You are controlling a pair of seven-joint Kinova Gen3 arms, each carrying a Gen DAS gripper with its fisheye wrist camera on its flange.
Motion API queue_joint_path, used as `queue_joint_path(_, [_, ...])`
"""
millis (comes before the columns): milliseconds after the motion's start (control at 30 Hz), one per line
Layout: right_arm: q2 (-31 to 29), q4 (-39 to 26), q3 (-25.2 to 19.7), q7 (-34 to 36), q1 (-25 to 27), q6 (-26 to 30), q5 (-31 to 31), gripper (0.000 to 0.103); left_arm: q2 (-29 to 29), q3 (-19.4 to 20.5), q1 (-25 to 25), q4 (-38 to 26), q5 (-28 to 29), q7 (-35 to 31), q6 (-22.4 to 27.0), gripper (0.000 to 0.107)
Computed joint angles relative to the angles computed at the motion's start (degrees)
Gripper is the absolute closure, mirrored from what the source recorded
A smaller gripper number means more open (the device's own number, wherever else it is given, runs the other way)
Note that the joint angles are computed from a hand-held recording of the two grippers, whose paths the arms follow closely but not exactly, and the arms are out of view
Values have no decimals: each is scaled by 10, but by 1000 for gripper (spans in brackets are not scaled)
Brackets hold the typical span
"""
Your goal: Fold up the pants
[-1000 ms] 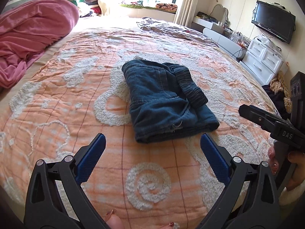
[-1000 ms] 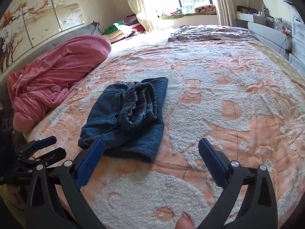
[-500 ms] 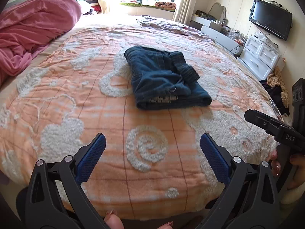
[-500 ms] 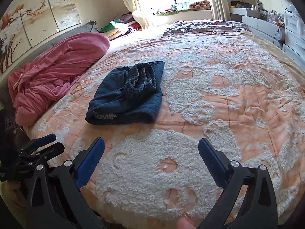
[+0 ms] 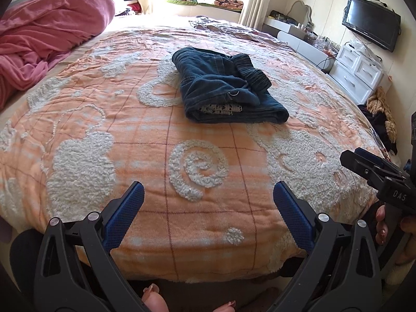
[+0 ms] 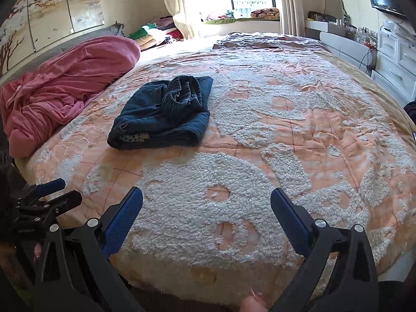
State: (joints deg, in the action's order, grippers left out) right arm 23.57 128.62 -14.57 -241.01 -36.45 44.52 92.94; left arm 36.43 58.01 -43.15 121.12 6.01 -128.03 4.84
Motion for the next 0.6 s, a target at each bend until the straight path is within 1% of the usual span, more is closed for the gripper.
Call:
queue_joint_path(133, [3, 3, -5, -10, -8, 2, -9, 5, 0, -5, 2, -1, 1, 2, 2, 14])
queue_joint_path(233, [9, -2, -4, 3, -17, 2, -20, 5, 3, -5, 1, -2, 2, 3, 0, 14])
queue_joint_path(367, [14, -9, 4, 18, -32, 18, -32, 5, 0, -11, 6, 0, 0, 6, -3, 14])
queue_joint_path(433, [14, -6, 6, 7, -31, 15, -23, 5, 0, -13, 8, -1, -1, 9, -3, 14])
queue_joint_path(600, [18, -8, 7, 10, -22, -1, -17, 5, -1, -19, 16, 1, -5, 13, -6, 14])
